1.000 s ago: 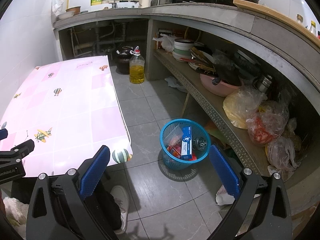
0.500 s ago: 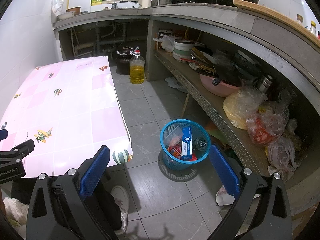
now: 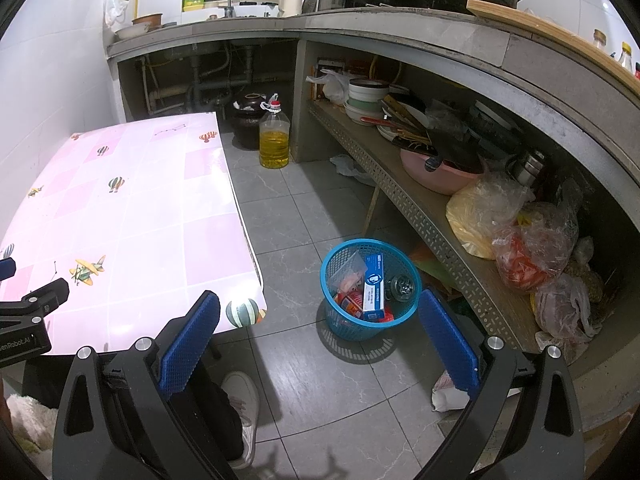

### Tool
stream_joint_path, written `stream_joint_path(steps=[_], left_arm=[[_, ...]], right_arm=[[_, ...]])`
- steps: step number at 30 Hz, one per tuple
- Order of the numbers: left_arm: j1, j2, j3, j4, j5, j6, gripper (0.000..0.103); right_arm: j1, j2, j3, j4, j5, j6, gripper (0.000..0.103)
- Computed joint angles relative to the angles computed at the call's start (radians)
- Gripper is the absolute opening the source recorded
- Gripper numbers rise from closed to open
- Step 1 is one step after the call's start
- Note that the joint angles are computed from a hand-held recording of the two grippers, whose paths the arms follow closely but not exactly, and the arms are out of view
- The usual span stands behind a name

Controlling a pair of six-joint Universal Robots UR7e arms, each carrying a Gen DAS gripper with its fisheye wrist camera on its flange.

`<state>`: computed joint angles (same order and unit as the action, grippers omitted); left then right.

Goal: Collect trash

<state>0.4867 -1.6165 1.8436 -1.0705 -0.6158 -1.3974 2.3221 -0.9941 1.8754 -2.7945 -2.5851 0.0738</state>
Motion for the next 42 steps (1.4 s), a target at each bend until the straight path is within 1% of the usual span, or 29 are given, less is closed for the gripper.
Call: stream_joint_path(steps=[14,42], left_arm=[[-0.001,0.0,-0.001,0.005,-0.001,-0.005,0.094],[-0.004,0.005,-0.005,0.008,-0.006,-0.018,0.094]], right_arm=[[0.004,0.011,-0.022,0.014,-0.001,0.003,0.096],[0.004,0.012,-0.021,0.012,-0.001,0.002,0.096]])
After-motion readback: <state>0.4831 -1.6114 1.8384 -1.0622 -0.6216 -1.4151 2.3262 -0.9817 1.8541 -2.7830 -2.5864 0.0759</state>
